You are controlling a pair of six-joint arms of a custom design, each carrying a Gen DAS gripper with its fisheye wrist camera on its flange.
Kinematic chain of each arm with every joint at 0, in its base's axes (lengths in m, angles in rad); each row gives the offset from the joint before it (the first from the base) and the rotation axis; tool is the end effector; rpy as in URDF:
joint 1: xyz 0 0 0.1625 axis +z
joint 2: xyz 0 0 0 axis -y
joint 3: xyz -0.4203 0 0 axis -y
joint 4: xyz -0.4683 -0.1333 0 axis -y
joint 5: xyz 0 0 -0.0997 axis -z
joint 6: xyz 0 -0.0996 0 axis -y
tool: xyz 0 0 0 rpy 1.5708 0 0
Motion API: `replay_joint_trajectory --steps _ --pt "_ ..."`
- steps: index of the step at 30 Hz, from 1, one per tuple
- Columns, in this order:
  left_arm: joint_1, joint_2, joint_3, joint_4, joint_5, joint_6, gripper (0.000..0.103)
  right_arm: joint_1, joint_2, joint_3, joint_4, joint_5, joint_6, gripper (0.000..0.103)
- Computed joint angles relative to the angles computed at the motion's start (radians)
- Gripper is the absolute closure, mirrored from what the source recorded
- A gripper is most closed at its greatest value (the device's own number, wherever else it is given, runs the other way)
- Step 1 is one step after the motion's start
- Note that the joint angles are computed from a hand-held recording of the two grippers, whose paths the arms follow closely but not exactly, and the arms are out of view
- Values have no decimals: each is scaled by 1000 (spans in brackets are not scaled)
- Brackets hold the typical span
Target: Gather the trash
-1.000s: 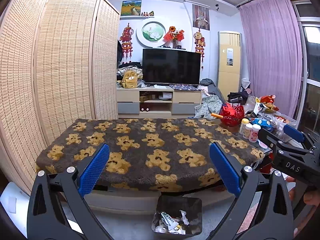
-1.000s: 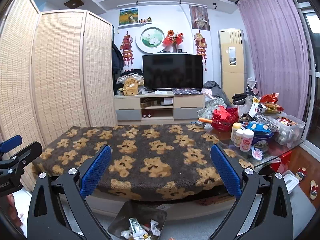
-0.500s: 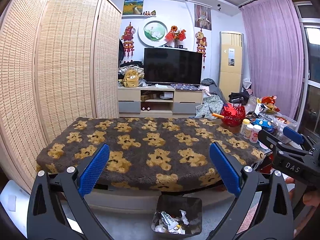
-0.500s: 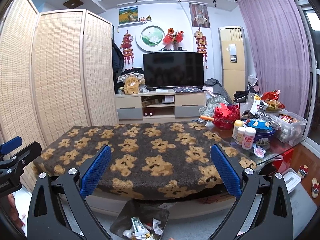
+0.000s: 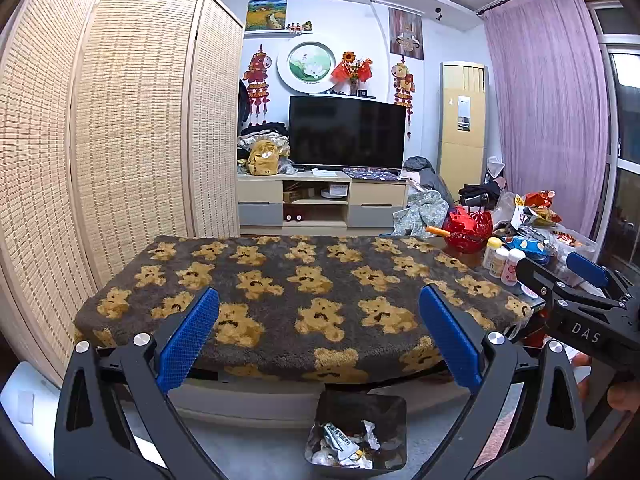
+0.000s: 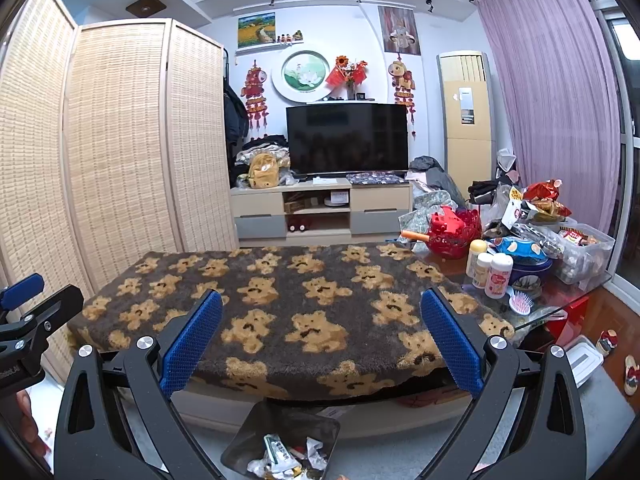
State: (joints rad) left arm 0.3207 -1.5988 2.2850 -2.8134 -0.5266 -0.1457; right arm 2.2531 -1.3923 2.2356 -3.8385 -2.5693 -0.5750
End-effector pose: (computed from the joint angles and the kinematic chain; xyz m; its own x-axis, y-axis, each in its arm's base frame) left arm -0.3689 -0.3537 0.2961 -0.7025 0.2907 -0.6497 0.7114 0.3132 -0.6291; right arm 0.3247 -0.3211 0.3171 -0.7428 0.1935 0.6409 -0.5910 0.2603 -0.7635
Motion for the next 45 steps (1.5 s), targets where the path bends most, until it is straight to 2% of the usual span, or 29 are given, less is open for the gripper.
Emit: replay_joint_trajectory --steps 34,42,45 --pt "18 -1 -3 -27 -5 31 8 -6 6 1 1 11 8 3" --pt "28 -7 -11 9 -32 4 8 -10 0 4 11 16 16 3" --pt "28 2 -14 16 -19 1 8 -11 -3 4 14 18 15 3"
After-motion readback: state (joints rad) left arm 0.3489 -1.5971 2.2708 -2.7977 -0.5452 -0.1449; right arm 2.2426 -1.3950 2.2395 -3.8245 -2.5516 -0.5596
